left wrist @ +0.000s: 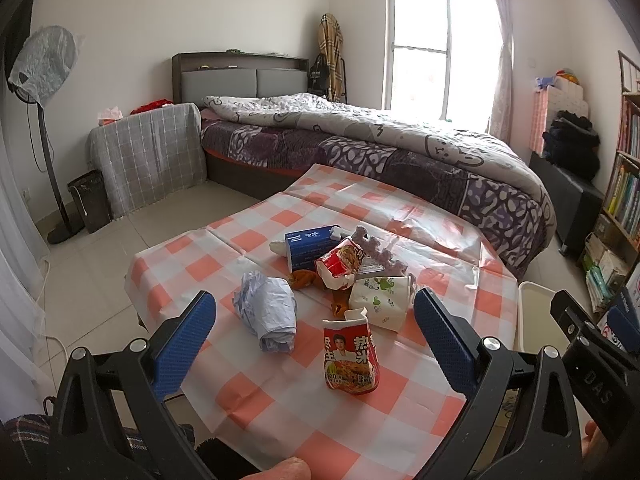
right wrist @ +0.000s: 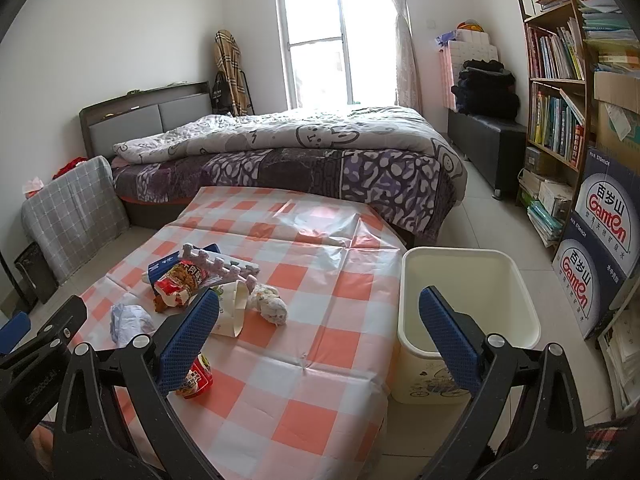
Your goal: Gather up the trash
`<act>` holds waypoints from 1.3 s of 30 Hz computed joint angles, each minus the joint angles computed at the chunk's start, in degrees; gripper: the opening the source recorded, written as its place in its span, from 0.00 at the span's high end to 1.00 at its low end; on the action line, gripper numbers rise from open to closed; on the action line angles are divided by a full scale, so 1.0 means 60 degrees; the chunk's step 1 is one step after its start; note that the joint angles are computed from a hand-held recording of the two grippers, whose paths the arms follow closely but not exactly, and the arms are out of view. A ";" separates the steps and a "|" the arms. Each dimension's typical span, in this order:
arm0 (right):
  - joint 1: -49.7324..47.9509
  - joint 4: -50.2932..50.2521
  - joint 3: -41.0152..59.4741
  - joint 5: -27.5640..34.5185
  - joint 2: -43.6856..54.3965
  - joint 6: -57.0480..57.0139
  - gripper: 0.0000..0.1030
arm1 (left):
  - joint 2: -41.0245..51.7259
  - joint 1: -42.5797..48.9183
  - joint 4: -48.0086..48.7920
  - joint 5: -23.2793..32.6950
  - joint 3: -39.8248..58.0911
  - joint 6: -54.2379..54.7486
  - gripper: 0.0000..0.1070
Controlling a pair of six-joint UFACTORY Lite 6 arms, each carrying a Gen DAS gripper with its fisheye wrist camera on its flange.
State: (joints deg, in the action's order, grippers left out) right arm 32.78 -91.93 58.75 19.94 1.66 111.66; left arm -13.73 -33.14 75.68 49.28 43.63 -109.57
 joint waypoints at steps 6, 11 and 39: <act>0.0015 -0.0599 -0.0126 0.0036 0.0111 0.0661 0.07 | 0.0187 -0.0205 0.0051 0.0163 0.0024 -0.0270 0.10; -0.0006 -0.0483 -0.0100 0.0007 0.0088 0.0528 0.07 | 0.0102 -0.0039 0.0042 -0.0004 0.0008 -0.0125 0.10; 0.0181 -0.0554 -0.0149 0.0110 0.0185 0.0727 0.07 | 0.0175 -0.0119 0.0324 -0.0094 -0.0400 -0.0711 0.10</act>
State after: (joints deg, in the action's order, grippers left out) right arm 33.87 -95.25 57.86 20.60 2.78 116.02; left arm -12.67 -33.85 77.62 48.71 41.23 -113.84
